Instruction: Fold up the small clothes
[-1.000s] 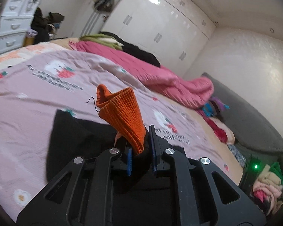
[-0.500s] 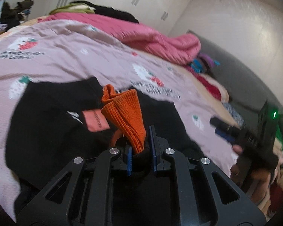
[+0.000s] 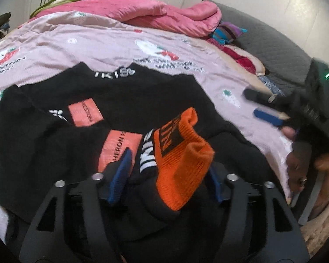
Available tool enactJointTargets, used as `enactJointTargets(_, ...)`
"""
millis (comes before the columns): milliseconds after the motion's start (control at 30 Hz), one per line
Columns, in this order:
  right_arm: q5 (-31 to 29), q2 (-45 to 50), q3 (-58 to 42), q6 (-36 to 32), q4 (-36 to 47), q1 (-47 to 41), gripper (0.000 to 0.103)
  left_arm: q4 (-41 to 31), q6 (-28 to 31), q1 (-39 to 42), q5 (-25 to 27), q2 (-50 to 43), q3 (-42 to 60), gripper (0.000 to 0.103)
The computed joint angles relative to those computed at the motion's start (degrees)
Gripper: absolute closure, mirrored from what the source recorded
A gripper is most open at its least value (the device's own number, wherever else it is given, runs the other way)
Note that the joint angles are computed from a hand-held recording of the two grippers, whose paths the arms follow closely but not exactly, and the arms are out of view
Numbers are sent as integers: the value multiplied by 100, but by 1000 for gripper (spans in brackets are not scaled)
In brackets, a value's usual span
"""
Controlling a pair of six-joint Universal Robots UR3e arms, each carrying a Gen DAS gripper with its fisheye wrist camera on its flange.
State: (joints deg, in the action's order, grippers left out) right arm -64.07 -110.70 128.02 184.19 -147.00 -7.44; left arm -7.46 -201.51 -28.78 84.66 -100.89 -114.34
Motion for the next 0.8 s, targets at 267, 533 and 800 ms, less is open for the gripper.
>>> enactJointTargets(267, 30, 387, -12, 132, 12, 596, 5, 409, -60, 838, -417, 1038, -966, 20)
enactJointTargets(533, -185, 1012, 18, 493, -356, 1327, 9, 80, -348, 1573, 60, 1966, -1572, 10)
enactJointTargets(800, -265, 1561, -102, 621, -1269, 2044, 89, -165, -337, 2238, -8, 2764, -2071, 10)
